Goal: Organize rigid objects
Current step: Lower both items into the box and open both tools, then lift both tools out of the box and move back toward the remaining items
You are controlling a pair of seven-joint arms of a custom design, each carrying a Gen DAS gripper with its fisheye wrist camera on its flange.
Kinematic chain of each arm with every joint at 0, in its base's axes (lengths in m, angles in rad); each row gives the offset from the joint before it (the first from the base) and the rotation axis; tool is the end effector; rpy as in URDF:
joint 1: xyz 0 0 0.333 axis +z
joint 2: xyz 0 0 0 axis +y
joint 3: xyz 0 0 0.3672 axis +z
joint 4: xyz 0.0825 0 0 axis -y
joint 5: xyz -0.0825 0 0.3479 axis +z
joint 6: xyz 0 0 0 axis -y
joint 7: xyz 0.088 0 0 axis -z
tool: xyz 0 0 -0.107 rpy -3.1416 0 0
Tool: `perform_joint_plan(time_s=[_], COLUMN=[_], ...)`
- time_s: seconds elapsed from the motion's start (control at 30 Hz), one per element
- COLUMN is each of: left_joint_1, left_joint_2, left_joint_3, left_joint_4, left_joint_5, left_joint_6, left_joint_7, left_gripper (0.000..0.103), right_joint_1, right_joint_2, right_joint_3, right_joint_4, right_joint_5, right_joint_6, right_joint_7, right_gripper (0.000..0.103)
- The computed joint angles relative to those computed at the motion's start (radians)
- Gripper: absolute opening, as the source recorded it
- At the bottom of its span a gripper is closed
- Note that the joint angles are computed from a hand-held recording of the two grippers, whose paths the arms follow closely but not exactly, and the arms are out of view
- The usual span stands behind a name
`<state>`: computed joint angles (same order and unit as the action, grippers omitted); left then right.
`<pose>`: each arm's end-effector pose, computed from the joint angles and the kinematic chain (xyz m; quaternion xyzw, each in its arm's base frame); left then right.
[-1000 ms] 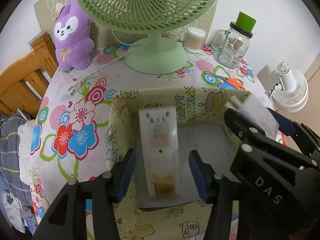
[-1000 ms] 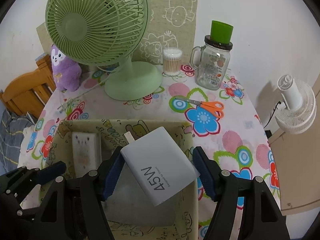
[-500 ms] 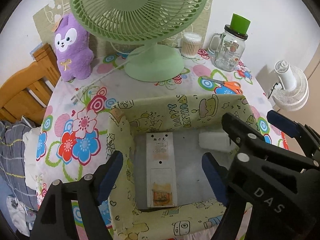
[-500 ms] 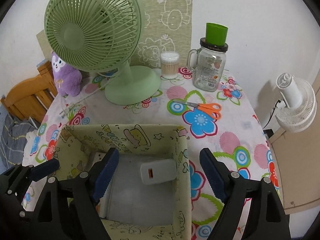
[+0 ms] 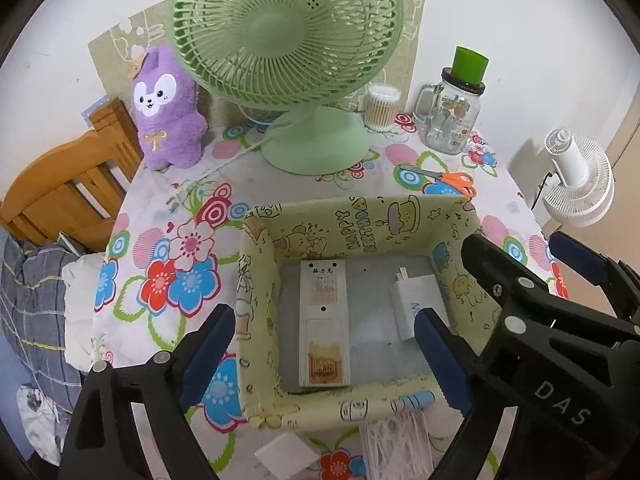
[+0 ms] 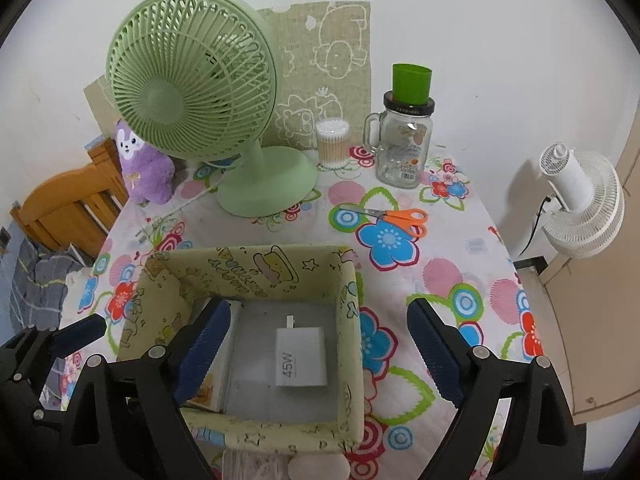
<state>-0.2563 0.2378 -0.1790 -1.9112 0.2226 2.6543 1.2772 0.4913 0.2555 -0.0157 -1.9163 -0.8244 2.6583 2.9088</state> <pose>0.5738 -0.2624 0.5002 -0.5752 0.7764 -0.2071 0.1535 0.5492 0.3072 0.4778 -0.5897 0.7294 -0.2392 0.2510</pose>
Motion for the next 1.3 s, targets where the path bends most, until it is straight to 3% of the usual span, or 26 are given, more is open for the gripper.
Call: perform_joint_plan(time_s=[0.6,1.3], left_joint_1=[-0.002,-0.002], left_joint_2=[-0.131,-0.245], left_joint_3=[-0.021,-0.055], left_joint_4=[-0.119,-0.212], left_joint_5=[0.009,0.06], left_joint_6=[-0.003,0.004], left_joint_7=[-0.077,-0.174], left_gripper=[0.093,0.094], right_joint_1=[-0.028,-0.079], right_joint_2=[-0.143,-0.263], right_joint_3=[0.07,0.141], right_joint_4=[-0.129,-0.23], right_joint_5=[-0.084,-0.115], right_joint_6=[-0.032,-0.008], right_joint_7=[0.092,0.071], right_gripper=[0.092,0.092])
